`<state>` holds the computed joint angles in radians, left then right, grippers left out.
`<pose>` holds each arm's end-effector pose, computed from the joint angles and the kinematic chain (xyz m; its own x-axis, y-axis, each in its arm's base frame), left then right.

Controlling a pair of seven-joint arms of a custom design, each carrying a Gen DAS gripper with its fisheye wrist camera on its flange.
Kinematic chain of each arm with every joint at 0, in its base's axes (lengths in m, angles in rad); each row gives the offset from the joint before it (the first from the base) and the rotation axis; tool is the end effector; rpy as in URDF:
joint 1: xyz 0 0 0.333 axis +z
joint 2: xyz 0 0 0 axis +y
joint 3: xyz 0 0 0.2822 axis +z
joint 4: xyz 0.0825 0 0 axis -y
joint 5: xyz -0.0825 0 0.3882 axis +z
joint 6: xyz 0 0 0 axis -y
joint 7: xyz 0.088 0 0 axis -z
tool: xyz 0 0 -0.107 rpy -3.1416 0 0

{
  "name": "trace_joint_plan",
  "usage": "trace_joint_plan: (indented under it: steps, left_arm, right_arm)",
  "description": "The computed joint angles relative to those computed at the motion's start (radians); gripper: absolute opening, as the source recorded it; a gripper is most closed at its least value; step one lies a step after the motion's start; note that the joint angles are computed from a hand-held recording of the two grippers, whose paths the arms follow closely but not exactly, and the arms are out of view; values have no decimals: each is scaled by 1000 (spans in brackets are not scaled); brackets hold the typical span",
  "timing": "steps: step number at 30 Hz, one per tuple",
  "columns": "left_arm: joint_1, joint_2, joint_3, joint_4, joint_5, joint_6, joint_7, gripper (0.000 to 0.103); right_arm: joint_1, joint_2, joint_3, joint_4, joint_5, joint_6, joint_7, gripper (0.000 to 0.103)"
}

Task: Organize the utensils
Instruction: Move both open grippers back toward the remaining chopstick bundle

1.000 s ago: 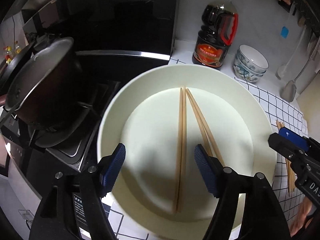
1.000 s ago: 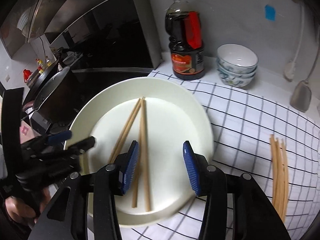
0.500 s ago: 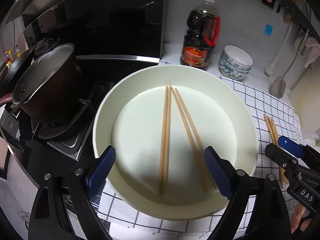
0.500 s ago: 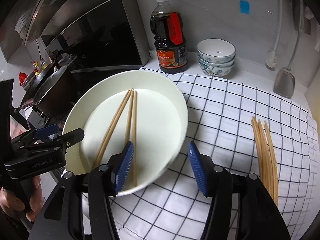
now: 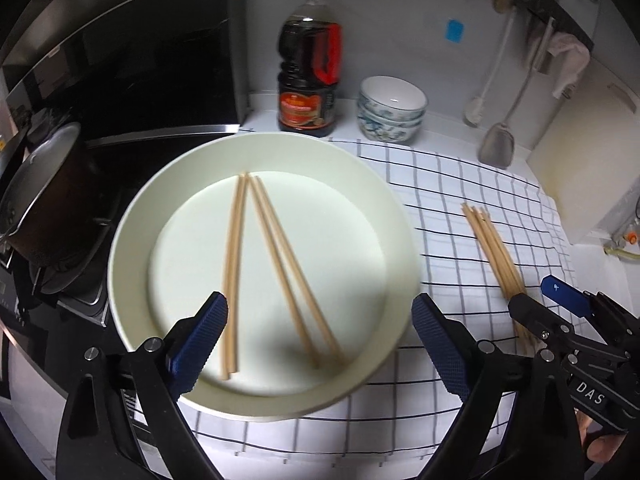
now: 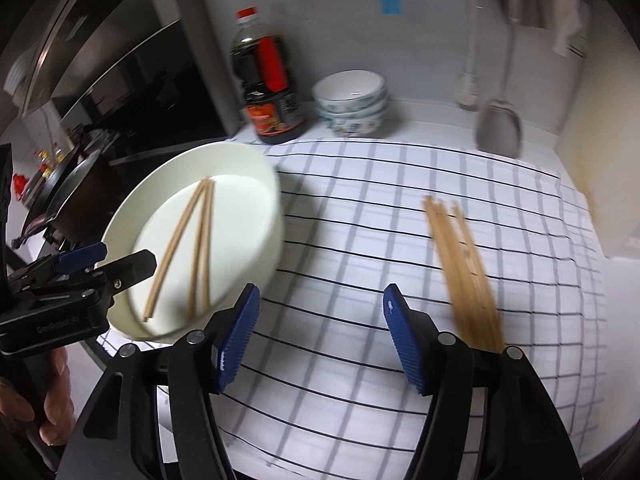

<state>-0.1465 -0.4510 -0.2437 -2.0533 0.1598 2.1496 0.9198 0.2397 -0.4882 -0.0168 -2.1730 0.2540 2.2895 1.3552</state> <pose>0.4354 -0.1950 0.6416 0.1757 -0.9804 0.0895 -0.8121 -0.1957 -0.5497 0.4563 0.1079 0.6215 0.3623 -0.9223 -0.1345 -0.7780 -0.2198 -0.5885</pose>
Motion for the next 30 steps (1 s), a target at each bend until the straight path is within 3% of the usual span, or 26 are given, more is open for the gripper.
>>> trace_joint_plan:
  steps: [11,21,30]
  left_arm:
    - [-63,155,-52,134,16,61,-10,92]
    - [-129,323,-75,276,107,29,-95,93]
    - [-191,438,-62,347,149,33,-134,93]
  right_arm:
    - [-90,-75,-53,-85,-56,29,-8,62]
    - [-165,-47,-107,-109,-73,72,-82,64]
    - [-195,9,-129,-120,-48,126,-165,75]
